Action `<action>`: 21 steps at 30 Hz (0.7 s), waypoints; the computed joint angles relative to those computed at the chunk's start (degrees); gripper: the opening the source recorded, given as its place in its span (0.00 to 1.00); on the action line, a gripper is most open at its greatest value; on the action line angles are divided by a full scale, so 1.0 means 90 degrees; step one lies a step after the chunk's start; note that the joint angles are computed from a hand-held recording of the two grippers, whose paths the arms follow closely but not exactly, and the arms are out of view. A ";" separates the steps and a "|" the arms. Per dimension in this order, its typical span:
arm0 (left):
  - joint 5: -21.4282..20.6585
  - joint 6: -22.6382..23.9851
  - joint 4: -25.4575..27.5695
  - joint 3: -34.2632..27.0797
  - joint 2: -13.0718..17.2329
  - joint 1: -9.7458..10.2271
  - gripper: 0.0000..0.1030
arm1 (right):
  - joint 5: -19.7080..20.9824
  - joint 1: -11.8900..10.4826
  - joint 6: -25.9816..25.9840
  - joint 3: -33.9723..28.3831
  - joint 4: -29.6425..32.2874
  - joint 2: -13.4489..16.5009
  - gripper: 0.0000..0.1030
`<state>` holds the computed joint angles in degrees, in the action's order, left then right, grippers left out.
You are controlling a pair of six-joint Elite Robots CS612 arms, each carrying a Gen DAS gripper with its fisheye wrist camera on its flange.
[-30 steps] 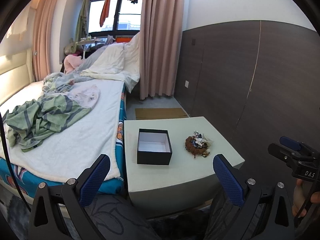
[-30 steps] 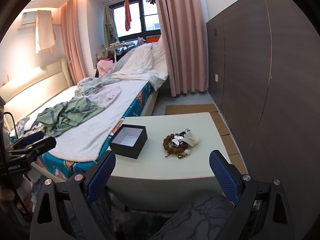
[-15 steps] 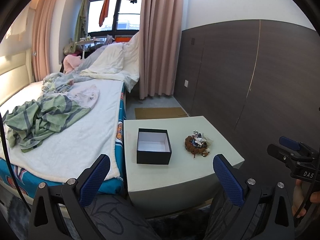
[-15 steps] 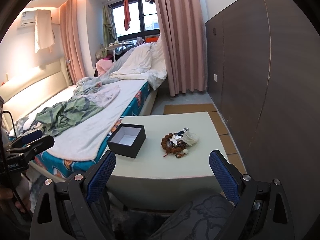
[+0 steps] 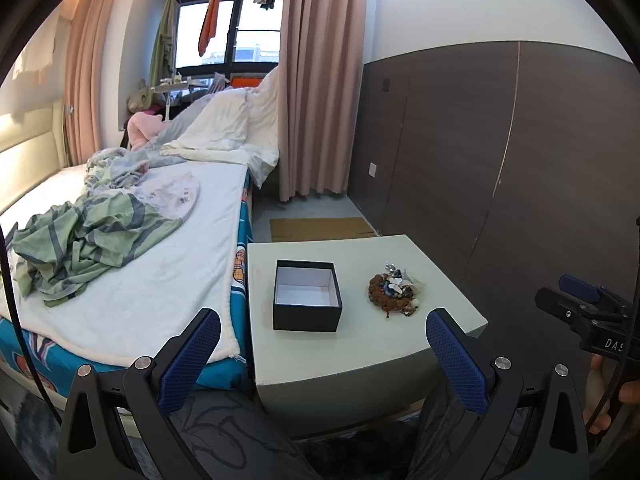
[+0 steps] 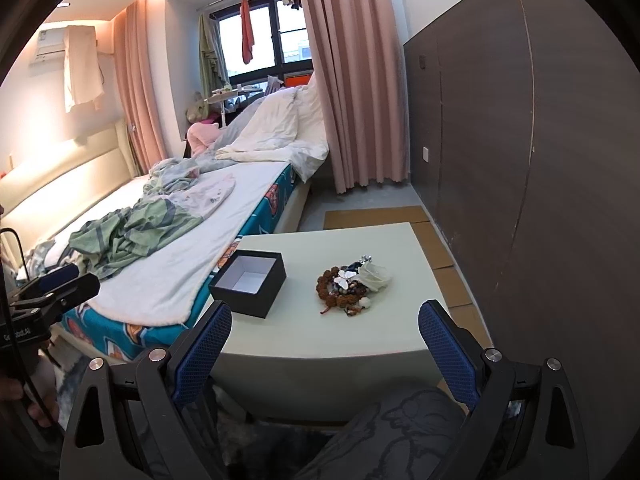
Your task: Organize jewelry
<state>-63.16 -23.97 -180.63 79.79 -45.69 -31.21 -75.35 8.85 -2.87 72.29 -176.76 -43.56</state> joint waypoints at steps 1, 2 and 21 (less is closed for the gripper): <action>-0.0016 -0.0006 -0.0030 0.0111 -0.0096 0.0018 0.99 | 0.0006 -0.0001 -0.0003 0.0000 0.0000 0.0000 0.92; -0.0022 0.0000 -0.0044 0.0107 -0.0090 0.0021 0.99 | 0.0005 -0.0001 -0.0002 -0.0001 -0.0008 0.0002 0.92; -0.0158 0.0069 0.0037 -0.0017 -0.0025 0.0053 0.99 | -0.0047 -0.0018 0.0054 -0.0040 0.0034 0.0002 0.92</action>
